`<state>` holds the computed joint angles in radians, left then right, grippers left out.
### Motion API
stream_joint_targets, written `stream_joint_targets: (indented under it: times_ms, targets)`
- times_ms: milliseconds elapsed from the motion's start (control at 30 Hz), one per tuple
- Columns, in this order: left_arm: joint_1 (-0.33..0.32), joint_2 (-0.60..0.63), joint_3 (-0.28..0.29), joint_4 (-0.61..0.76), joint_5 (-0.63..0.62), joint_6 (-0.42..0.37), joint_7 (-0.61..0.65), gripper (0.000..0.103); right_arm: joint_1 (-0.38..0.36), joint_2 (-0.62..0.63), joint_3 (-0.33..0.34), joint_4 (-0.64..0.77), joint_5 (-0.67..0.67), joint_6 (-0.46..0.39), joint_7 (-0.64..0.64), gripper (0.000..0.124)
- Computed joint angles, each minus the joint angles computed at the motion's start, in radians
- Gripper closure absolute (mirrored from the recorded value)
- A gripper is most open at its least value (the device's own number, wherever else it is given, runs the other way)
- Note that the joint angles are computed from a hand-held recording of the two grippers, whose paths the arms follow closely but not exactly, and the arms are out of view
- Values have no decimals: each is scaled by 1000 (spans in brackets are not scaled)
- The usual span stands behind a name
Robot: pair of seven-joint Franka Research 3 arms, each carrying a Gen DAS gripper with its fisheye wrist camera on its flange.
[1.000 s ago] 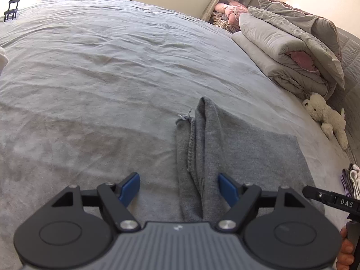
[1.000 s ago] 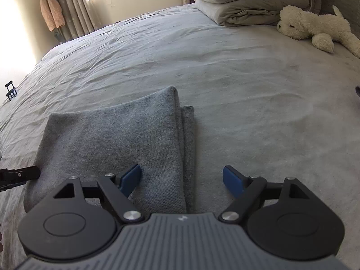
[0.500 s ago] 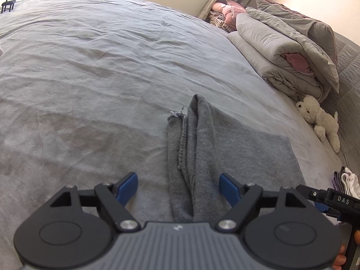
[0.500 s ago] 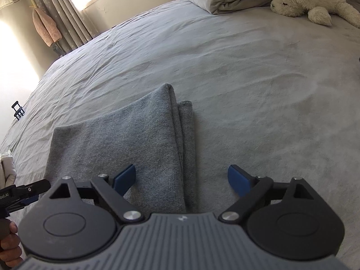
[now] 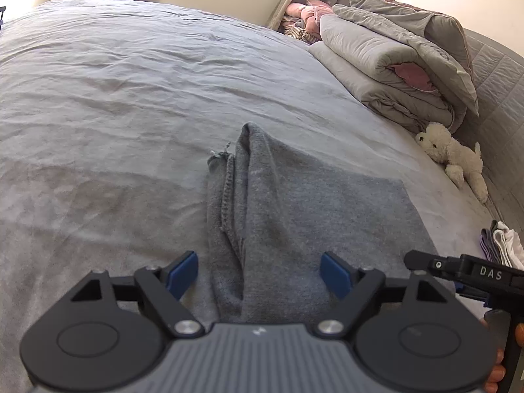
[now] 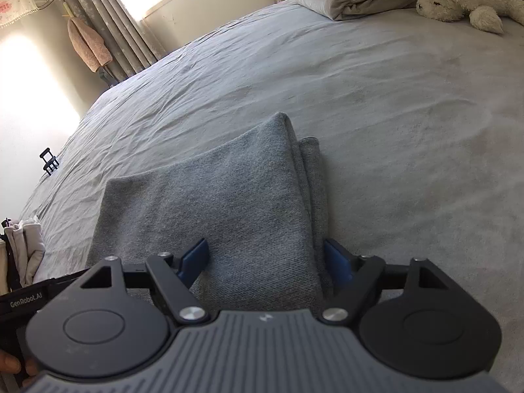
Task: Fold clothes
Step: 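Push the side of the folded bundle with both open grippers to square it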
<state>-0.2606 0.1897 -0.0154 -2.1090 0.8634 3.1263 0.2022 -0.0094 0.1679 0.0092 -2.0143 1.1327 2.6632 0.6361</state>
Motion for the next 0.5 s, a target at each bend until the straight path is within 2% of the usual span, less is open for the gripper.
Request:
stream_joint_targets:
  times_ms: [267,367,500]
  targets:
    - [-18,4,18,0,5,12,-14,24,-21,-2,-9,10,15,-78,29,48]
    - [-38,6,35,12,59,-7,-52,24,-6,-7,-2,-7,16,-31,-1,47]
    - [-30,6,29,17,108,-11,-93,25,12,-14,10,-28,52,31,-65,48]
